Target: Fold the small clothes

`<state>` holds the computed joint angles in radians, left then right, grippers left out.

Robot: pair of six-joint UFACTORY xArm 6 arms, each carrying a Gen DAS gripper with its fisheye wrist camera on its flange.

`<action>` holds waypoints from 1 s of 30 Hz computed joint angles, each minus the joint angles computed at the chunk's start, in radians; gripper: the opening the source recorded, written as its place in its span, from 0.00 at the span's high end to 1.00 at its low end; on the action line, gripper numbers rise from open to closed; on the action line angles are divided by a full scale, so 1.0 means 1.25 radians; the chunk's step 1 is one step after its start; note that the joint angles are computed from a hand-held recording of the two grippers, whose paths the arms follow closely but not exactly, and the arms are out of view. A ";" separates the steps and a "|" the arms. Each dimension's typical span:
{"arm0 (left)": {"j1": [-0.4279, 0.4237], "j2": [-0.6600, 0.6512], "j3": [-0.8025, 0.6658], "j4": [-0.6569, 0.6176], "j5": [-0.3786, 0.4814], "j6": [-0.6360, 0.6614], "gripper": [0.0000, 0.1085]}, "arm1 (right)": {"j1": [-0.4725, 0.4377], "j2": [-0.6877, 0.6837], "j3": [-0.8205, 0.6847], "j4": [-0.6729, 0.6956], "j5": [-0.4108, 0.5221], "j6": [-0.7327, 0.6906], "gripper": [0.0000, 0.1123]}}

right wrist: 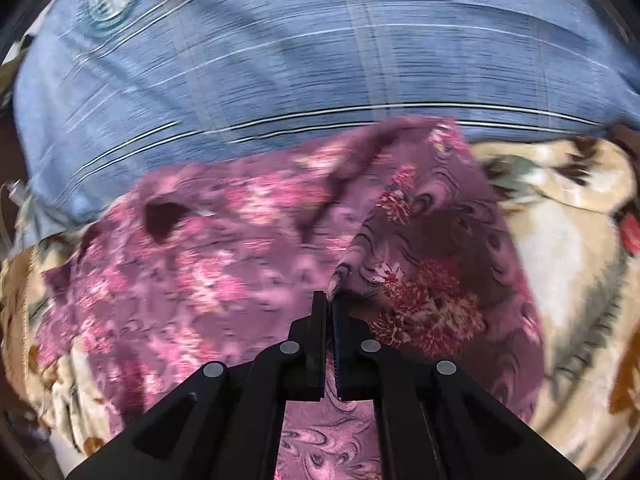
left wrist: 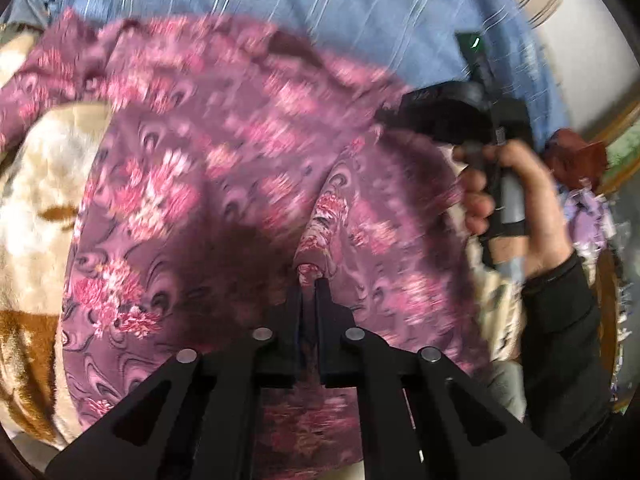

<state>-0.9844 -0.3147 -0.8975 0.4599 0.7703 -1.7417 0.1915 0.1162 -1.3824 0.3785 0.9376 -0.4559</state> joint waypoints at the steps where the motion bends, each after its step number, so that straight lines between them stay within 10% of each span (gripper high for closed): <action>1: 0.010 0.010 0.006 -0.044 -0.002 0.029 0.94 | 0.007 0.017 -0.010 0.005 0.015 -0.031 0.92; 5: 0.025 0.005 0.035 -0.072 -0.036 0.034 0.79 | -0.038 -0.029 0.031 0.075 0.054 -0.095 0.80; 7: 0.024 0.006 0.030 -0.059 -0.036 0.032 0.69 | -0.114 -0.138 0.119 0.181 0.060 -0.186 0.45; 9: 0.019 0.022 0.011 -0.062 -0.016 0.049 0.63 | -0.172 -0.226 0.195 0.217 0.037 -0.239 0.37; 14: 0.011 0.057 -0.021 -0.050 0.030 0.043 0.63 | -0.322 -0.235 0.260 0.213 0.086 -0.252 0.52; 30: 0.006 0.049 -0.014 -0.032 0.052 0.003 0.76 | -0.188 -0.082 0.168 0.039 -0.150 -0.310 0.70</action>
<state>-0.9767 -0.2535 -0.9145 0.4199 0.8355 -1.7375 -0.0430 0.0131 -1.1718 0.4276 0.7496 -0.8438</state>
